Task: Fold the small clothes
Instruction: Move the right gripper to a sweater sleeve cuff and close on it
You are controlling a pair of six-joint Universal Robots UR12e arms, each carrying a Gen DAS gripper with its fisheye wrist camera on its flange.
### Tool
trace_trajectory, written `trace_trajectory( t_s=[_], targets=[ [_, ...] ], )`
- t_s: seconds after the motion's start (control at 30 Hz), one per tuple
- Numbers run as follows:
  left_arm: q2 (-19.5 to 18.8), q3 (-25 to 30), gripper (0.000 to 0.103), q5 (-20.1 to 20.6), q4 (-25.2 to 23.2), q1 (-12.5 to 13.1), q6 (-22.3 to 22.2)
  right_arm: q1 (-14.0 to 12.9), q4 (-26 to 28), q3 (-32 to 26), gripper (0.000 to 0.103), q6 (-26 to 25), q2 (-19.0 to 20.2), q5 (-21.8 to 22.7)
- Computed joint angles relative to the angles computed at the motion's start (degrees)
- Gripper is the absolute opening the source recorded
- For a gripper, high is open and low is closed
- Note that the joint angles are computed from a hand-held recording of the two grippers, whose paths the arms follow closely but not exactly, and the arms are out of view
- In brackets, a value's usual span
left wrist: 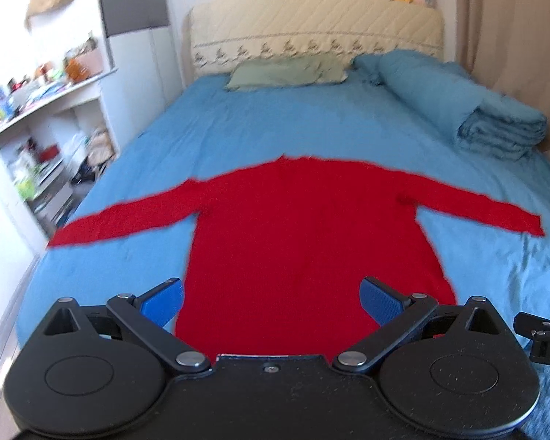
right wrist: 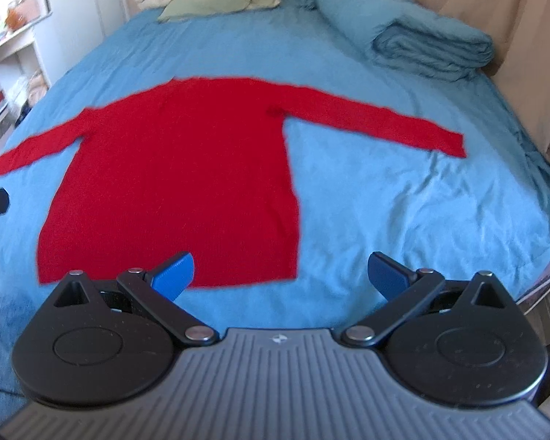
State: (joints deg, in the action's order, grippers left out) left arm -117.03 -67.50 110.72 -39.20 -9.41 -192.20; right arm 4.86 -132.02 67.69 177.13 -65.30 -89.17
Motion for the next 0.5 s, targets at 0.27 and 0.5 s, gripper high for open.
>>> trace_trajectory(
  t_s=[0.27,0.5],
  targets=[
    [-9.5,14.8,0.103,-3.3,-2.1,0.9,3.7,-3.0,-3.2,-8.4,0.103,4.7,6.1,-3.5],
    [-24.6,38.7,0.103,-9.6,-13.0,2.3,6.1,-5.9,-0.8,-22.6,0.103,8.6,16.9,-7.3]
  ],
)
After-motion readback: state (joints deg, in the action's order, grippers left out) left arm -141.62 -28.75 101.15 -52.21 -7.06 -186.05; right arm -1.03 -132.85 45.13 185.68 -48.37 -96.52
